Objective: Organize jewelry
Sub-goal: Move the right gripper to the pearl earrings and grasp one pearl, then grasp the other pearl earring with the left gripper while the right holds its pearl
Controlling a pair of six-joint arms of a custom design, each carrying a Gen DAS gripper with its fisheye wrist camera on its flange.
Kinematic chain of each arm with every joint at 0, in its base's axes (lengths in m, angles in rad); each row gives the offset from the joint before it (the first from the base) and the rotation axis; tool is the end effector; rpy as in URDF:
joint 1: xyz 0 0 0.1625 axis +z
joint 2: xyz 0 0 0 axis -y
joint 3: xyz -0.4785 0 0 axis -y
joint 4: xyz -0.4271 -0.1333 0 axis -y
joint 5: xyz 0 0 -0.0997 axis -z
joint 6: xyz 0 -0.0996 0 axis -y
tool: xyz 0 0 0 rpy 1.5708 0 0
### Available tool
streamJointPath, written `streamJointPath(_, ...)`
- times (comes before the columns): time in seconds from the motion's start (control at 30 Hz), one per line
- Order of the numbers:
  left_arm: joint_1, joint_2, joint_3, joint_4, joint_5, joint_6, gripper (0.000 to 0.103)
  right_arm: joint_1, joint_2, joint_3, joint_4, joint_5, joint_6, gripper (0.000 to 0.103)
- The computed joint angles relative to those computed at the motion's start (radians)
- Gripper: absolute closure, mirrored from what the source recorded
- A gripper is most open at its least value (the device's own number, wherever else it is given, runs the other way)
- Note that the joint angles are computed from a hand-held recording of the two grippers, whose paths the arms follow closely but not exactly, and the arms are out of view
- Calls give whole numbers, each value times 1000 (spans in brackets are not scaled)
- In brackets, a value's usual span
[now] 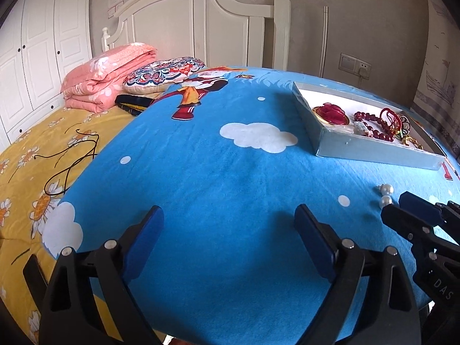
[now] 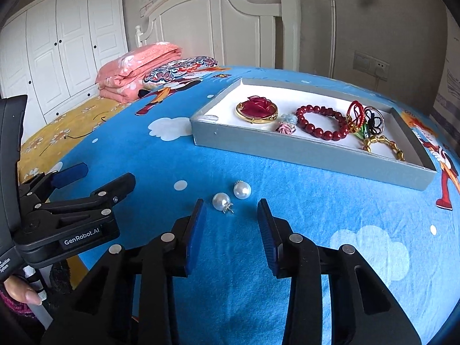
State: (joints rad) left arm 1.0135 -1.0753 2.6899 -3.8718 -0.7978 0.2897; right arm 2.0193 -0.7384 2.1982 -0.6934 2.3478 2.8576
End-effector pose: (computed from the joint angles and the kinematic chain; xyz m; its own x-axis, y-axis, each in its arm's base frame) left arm -0.0030 -0.3883 0.1648 -0.6896 0.1904 -0.6987 0.6325 0.6283 -0.4531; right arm 0.2233 -0.3178 -0.0610 -0.7428 -0.0350 0.6687 -0.5301 0.6408 -0.5553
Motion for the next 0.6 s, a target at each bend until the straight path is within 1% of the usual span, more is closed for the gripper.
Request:
streamJointPath(0.03, 3, -2, -1, 3, 1, 2, 8, 3, 6, -8, 2, 4, -3, 68)
streamJointPath(0.17, 13, -11, -2, 6, -4, 12, 6, 19, 32, -37, 0, 40, -31, 74)
streamJointPath(0.27, 16, -5, 1, -15, -9, 26, 5, 23, 39, -41, -13, 49, -54, 82)
streamJointPath(0.3, 16, -4, 2, -17, -8, 25, 5, 24, 39, -39, -18, 52, -62, 88)
streamJointPath(0.37, 10, -6, 2, -8, -1, 15, 6, 24, 37, -31, -31, 55, -77, 88)
streamJointPath(0.4, 6, -11, 4, 2, -3, 9, 10, 23, 34, -24, -39, 56, -81, 88)
streamJointPath(0.43, -1, -14, 6, 12, -5, 3, 17, 22, 29, -12, -53, 57, -85, 88)
streamJointPath(0.47, -9, -17, 8, 26, -10, -4, 20, 19, 22, 0, -68, 60, -87, 88)
streamJointPath(0.5, -18, -19, 11, 42, -15, -14, 21, 15, 13, 13, -80, 62, -83, 88)
streamJointPath(0.6, -54, -5, 21, 63, -36, -50, 21, -1, -26, 61, -131, 72, -69, 88)
